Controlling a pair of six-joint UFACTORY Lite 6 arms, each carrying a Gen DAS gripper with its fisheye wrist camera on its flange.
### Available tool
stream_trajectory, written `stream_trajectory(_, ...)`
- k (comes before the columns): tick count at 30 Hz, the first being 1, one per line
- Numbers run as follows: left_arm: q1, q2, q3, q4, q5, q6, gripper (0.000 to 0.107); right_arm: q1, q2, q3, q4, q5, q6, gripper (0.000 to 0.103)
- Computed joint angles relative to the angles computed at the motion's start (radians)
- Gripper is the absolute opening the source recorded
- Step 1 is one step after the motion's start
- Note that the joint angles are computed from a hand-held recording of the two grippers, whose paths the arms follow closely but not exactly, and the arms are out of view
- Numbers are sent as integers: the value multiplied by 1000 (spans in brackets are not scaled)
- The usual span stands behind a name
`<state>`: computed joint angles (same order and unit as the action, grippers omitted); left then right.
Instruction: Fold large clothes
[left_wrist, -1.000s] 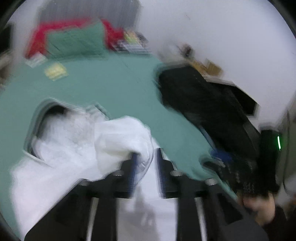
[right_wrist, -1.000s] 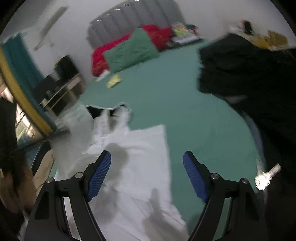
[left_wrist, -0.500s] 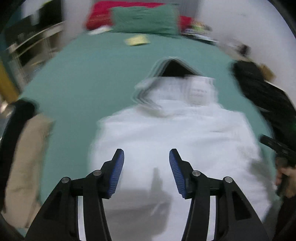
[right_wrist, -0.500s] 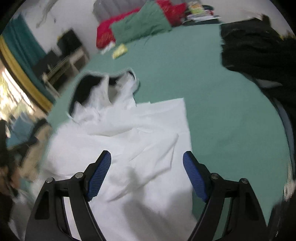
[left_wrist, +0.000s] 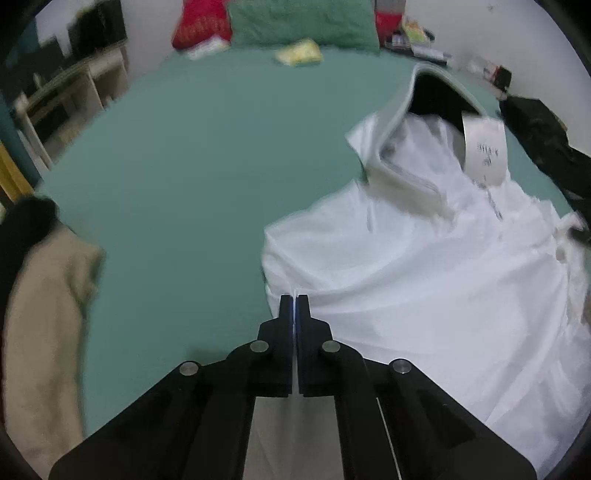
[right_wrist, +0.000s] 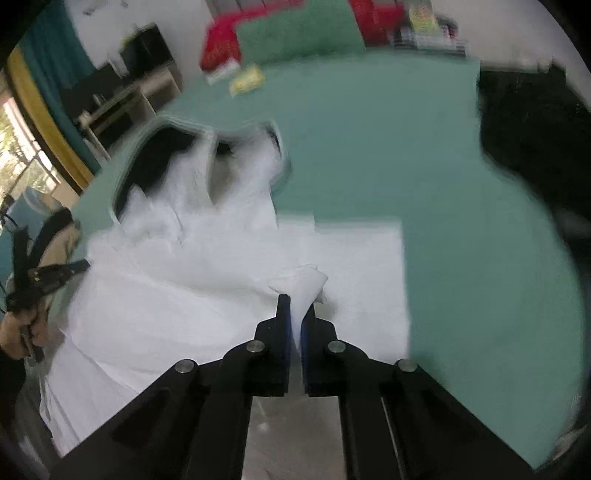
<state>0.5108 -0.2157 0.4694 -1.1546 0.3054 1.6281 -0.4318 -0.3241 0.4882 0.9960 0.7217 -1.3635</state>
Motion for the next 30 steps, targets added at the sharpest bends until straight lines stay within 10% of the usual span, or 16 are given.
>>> stream_trajectory(5,136,-46,38,-102,65,68,1,-229,-112,44,214,270,-220,5)
stream_trajectory(8,122,68,105,-48,44,-16,1,-276,-55,35,177,226,-261,8)
stream_trajectory(12,69,119,109,129,-62,-218,10,-274,174,1,-4,6,-172,48)
stream_trajectory(16,133,-70,29,246,42,-327,41,-392,153,-38,9,48,-212,62)
stream_trajectory(23,182,-430,-126,419,445,-395,41,-146,126,72,99,79,-194,62)
stream_trajectory(28,-6,-438,-231,539,328,-508,41,-27,301,131,12,-20,-104,58)
stream_trajectory(30,-14,-412,-256,531,290,-482,41,-26,315,106,25,-30,-148,9)
